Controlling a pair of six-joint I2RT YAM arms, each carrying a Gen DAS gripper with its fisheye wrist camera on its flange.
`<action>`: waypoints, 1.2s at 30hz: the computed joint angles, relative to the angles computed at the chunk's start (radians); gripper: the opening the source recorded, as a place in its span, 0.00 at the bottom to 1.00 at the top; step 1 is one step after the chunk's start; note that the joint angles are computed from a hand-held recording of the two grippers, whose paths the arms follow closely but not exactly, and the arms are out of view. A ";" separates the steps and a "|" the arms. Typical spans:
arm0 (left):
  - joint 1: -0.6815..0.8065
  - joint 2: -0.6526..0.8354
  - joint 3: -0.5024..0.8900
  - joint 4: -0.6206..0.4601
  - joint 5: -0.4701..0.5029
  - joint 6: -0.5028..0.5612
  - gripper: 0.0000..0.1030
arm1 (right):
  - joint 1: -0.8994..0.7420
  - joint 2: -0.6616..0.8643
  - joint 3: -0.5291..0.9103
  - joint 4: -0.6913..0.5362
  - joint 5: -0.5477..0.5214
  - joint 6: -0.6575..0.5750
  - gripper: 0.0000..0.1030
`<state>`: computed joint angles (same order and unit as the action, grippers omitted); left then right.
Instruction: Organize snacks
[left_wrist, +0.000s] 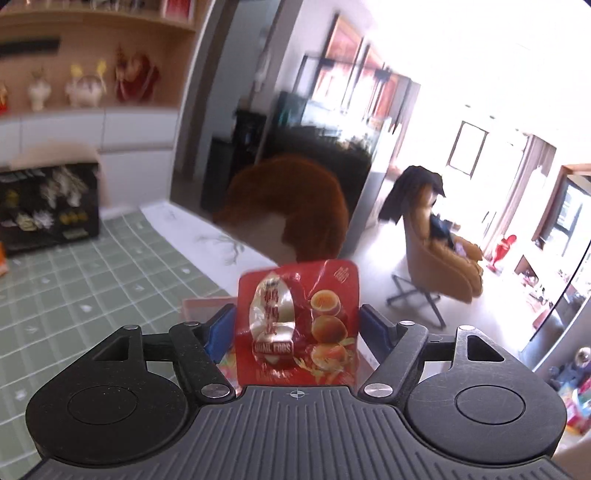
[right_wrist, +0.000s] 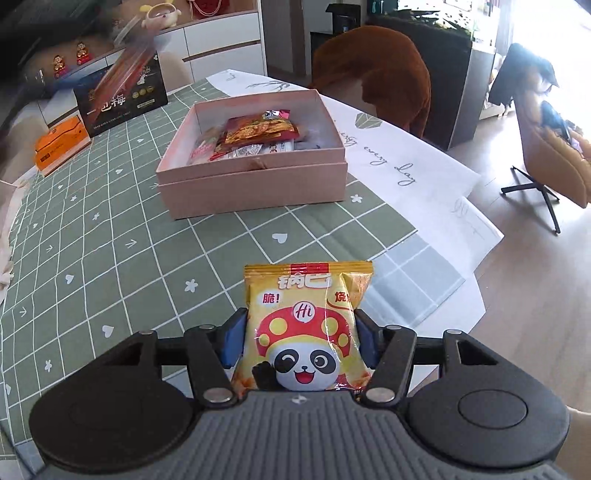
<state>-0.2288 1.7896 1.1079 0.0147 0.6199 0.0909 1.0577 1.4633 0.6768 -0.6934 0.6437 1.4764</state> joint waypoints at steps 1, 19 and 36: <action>-0.008 0.058 0.082 -0.065 0.002 -0.021 0.72 | 0.001 0.003 0.009 -0.008 0.002 0.001 0.58; 0.264 0.103 -0.338 -0.002 0.081 0.295 0.69 | -0.248 -0.063 0.067 0.094 0.018 -0.341 0.58; 0.310 0.180 -0.419 0.322 -0.062 0.336 0.67 | -0.432 0.194 0.075 0.517 -0.055 -0.449 0.75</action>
